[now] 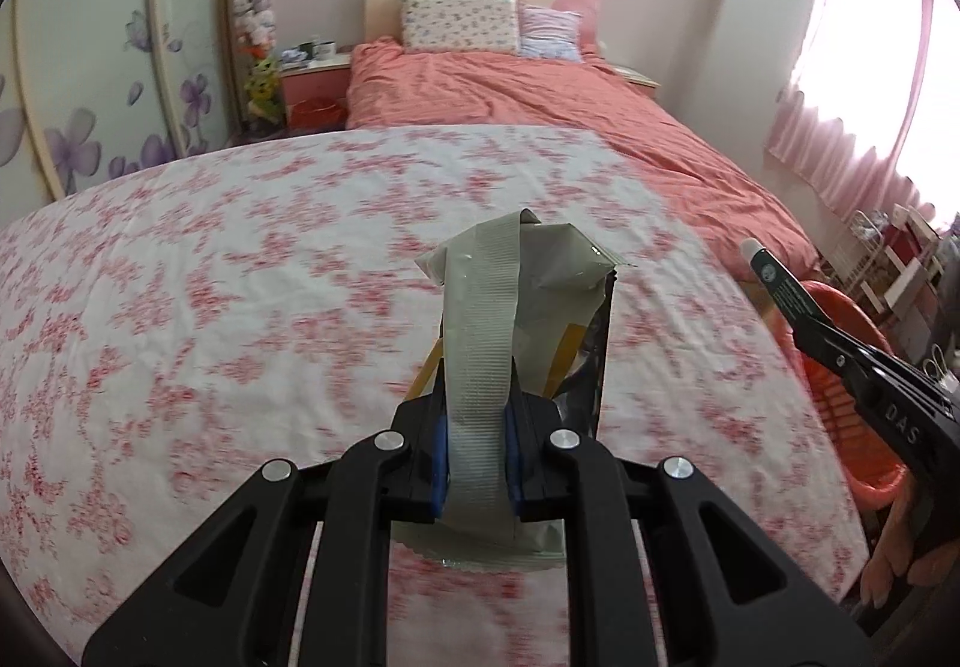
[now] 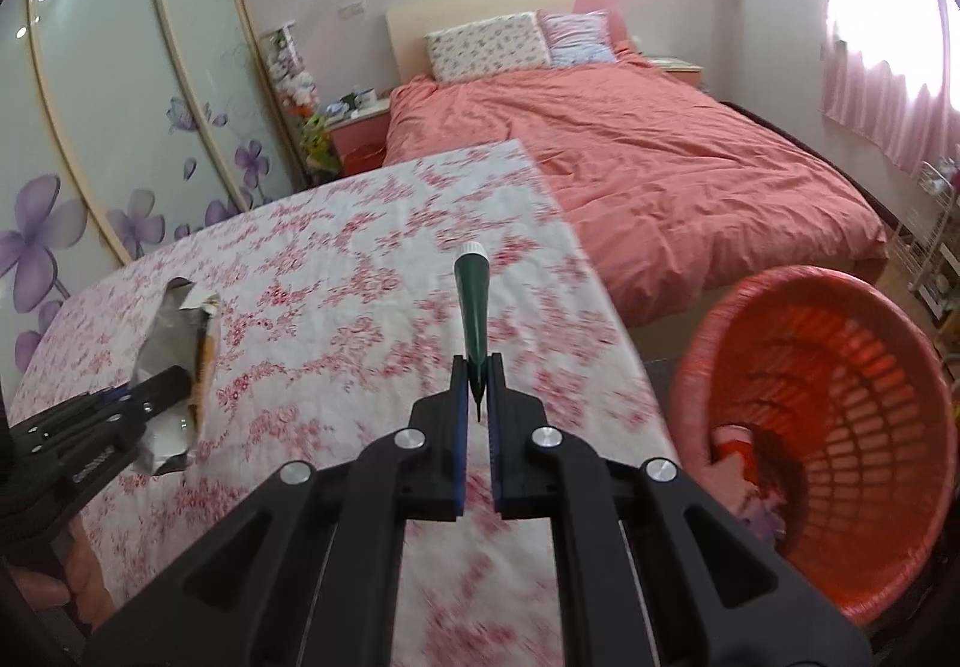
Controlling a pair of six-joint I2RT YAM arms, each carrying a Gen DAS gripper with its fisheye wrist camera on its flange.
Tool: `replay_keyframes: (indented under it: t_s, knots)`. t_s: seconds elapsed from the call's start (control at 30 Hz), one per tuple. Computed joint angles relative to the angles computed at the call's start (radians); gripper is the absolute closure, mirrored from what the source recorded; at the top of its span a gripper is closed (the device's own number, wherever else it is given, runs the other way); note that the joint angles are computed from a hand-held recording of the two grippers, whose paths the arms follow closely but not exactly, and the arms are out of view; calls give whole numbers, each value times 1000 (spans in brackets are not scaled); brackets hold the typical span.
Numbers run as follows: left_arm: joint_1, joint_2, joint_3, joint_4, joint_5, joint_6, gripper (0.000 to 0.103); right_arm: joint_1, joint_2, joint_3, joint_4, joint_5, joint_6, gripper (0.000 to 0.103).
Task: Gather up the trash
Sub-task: 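Carry the wrapper and lip gel tube over the orange basket, then open both tools to drop the wrapper and tube into the basket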
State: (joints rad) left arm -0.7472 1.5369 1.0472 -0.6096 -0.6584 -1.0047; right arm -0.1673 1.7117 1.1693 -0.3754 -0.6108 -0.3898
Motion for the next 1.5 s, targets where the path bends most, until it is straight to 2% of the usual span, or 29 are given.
replay_keyframes:
  t_s: [0.3, 0.57, 0.8, 1.23, 1.5]
  knots:
    - [-84, 149, 176, 12, 5, 39, 89, -203, -52, -31, -25, -92, -66, 96]
    - [-135, 288, 352, 32, 24, 97, 89, -350, -18, 10, -29, -153, -87, 96]
    - [-152, 424, 522, 58, 71, 163, 89, -455, 21, 43, 22, -171, -72, 96]
    - [-168, 661, 826, 37, 155, 244, 89, -547, 161, 154, 58, -183, -46, 96]
    - [-163, 758, 962, 1, 192, 265, 89, -559, 257, 253, 54, -183, -14, 96]
